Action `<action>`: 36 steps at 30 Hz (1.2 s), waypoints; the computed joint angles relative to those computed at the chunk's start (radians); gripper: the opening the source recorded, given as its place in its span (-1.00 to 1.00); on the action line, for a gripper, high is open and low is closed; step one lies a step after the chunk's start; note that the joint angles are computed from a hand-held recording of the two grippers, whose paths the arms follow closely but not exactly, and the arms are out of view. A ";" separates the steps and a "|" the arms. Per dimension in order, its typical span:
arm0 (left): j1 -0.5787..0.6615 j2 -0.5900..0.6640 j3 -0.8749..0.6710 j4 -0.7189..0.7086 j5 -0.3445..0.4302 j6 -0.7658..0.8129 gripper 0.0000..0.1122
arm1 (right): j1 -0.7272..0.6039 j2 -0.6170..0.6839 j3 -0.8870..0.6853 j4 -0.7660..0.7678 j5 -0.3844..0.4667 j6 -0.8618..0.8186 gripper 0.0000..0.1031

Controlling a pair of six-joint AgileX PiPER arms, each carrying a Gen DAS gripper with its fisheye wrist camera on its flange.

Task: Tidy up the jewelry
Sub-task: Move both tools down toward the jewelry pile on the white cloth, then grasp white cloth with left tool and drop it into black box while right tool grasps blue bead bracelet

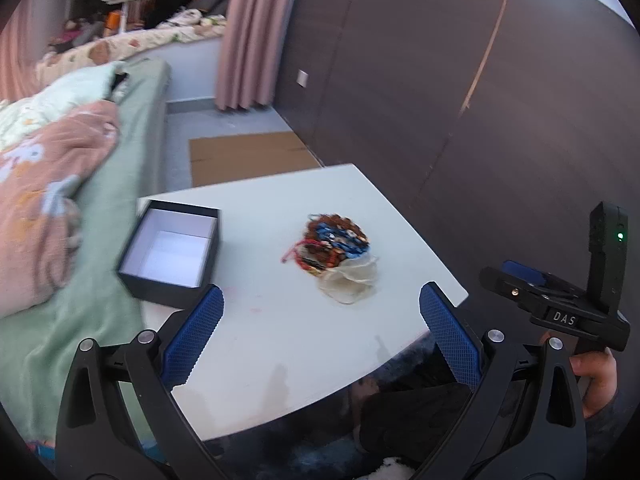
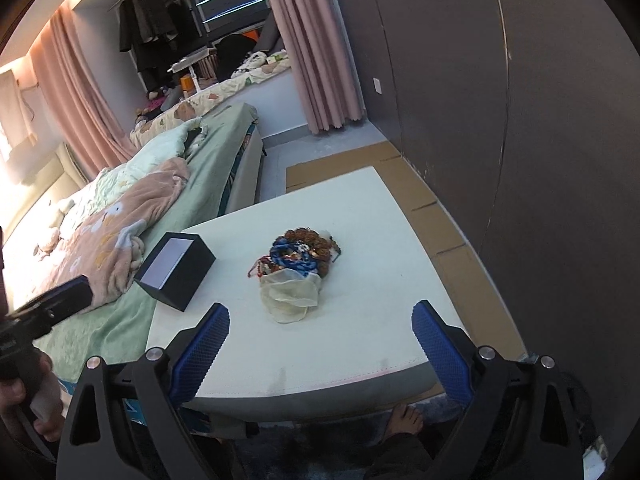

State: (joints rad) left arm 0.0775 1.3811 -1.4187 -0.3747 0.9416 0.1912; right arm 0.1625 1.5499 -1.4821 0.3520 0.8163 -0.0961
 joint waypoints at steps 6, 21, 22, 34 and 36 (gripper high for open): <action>-0.039 0.125 -0.022 -0.059 -0.042 0.080 0.74 | -0.040 0.076 0.005 0.086 -0.025 -0.038 0.75; -0.137 0.425 -0.156 -0.070 -0.088 0.149 0.72 | -0.097 0.177 0.038 0.146 -0.100 0.023 0.75; -0.136 0.430 -0.154 -0.077 -0.091 0.155 0.60 | -0.100 0.185 0.035 0.152 -0.102 0.025 0.75; -0.075 0.470 -0.145 -0.155 -0.063 0.169 -0.95 | -0.049 0.371 -0.165 0.250 -0.042 0.007 0.63; -0.057 0.456 -0.146 -0.161 -0.067 0.171 -0.95 | -0.049 0.396 -0.195 0.274 -0.026 0.009 0.60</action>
